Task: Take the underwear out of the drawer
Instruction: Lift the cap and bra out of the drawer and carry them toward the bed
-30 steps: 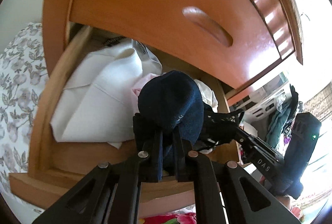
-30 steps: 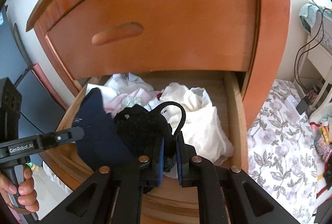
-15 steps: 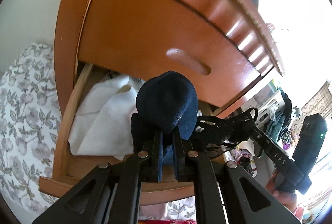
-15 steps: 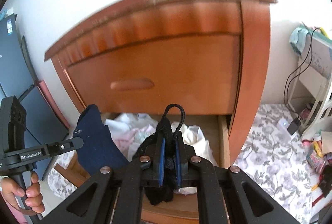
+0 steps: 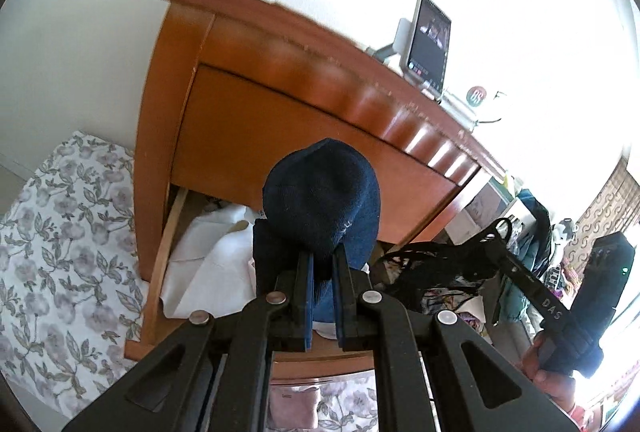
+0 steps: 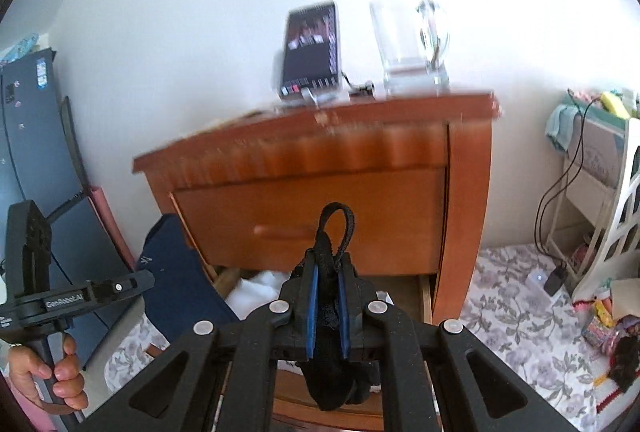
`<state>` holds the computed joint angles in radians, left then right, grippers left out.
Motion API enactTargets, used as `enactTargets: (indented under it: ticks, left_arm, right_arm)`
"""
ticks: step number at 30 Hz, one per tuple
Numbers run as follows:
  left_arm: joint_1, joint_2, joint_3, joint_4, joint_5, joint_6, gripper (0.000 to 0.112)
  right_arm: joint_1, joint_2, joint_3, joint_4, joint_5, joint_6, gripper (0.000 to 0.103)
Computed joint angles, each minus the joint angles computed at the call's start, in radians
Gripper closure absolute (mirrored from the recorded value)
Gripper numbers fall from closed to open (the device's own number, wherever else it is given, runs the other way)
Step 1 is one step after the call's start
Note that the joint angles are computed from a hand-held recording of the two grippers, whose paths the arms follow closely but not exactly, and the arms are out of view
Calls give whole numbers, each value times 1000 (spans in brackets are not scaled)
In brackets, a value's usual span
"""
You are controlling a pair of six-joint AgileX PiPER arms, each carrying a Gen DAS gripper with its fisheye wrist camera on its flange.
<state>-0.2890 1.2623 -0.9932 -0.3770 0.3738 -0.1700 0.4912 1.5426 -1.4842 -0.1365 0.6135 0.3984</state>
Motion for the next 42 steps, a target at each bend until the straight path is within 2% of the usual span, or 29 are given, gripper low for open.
enactTargets:
  ticks: [9,22,29,39,42]
  left_arm:
    - [-25,-117,49,99,42,-112,104]
    - [-119,-232,95,273,91,-302,104]
    - [-175,-267,136,326,114,-376,104]
    - [-207,-267,217,242,112,-329,104]
    - [-231,-255,241,268,106,-367,104]
  right_arm:
    - [86,-150,93,-185,-33,189,94]
    - [164,-289,187,-290,14,338,94]
    - [199,-335,249,-281,56,372,94]
    - [222,-333,360,-180,84,350,94]
    - [225,-325,393,-157,83,350,94]
